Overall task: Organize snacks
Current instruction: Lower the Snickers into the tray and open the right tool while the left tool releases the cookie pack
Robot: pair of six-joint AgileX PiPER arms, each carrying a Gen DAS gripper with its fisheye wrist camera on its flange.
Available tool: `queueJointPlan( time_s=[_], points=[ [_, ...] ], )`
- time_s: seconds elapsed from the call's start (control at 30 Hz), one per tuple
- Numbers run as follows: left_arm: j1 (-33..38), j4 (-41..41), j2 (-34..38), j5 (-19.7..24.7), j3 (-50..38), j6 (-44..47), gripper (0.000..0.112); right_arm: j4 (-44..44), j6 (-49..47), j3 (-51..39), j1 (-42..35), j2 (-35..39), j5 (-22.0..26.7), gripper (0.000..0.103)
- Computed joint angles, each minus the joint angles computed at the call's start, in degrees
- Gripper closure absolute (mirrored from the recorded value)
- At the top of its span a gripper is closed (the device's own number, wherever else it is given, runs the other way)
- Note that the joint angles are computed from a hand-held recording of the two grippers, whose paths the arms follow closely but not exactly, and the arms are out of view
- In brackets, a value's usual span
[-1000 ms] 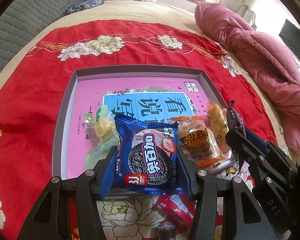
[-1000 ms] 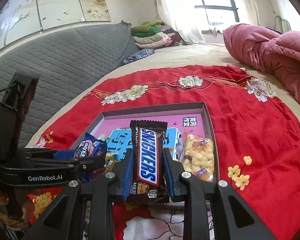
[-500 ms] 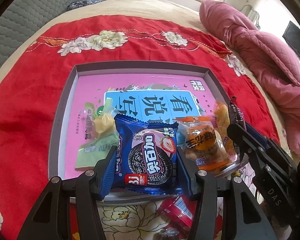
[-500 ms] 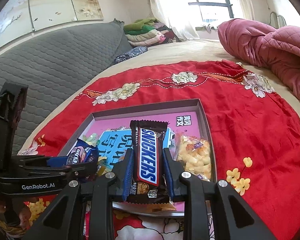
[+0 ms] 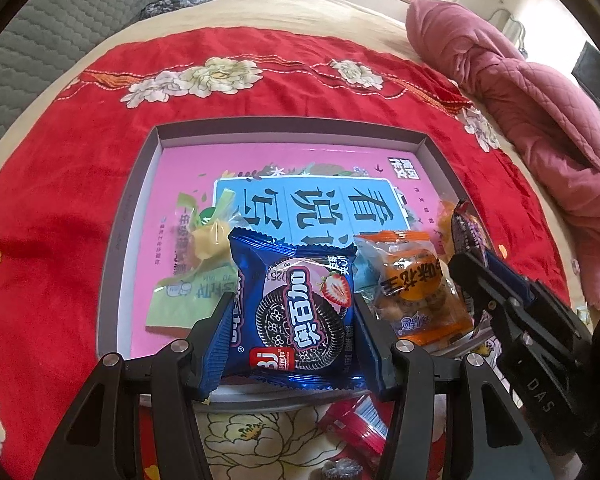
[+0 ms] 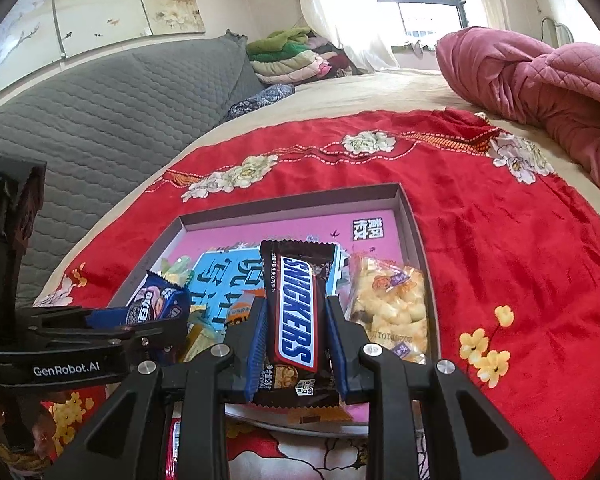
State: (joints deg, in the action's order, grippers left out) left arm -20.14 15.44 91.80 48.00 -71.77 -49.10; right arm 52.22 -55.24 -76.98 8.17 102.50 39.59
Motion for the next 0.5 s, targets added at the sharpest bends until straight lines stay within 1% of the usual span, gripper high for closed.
queueJointPlan(
  time_s=[0.33, 0.5],
  points=[
    [0.0, 0.1, 0.1, 0.0, 0.1, -0.2, 0.055, -1.0, 0.1, 0.7, 0.7, -0.1, -1.3, 0.074],
    [0.1, -0.1, 0.1, 0.1, 0.1, -0.1, 0.055, -1.6, 0.0, 1.5, 1.1, -0.6, -2.7, 0.074]
  ],
)
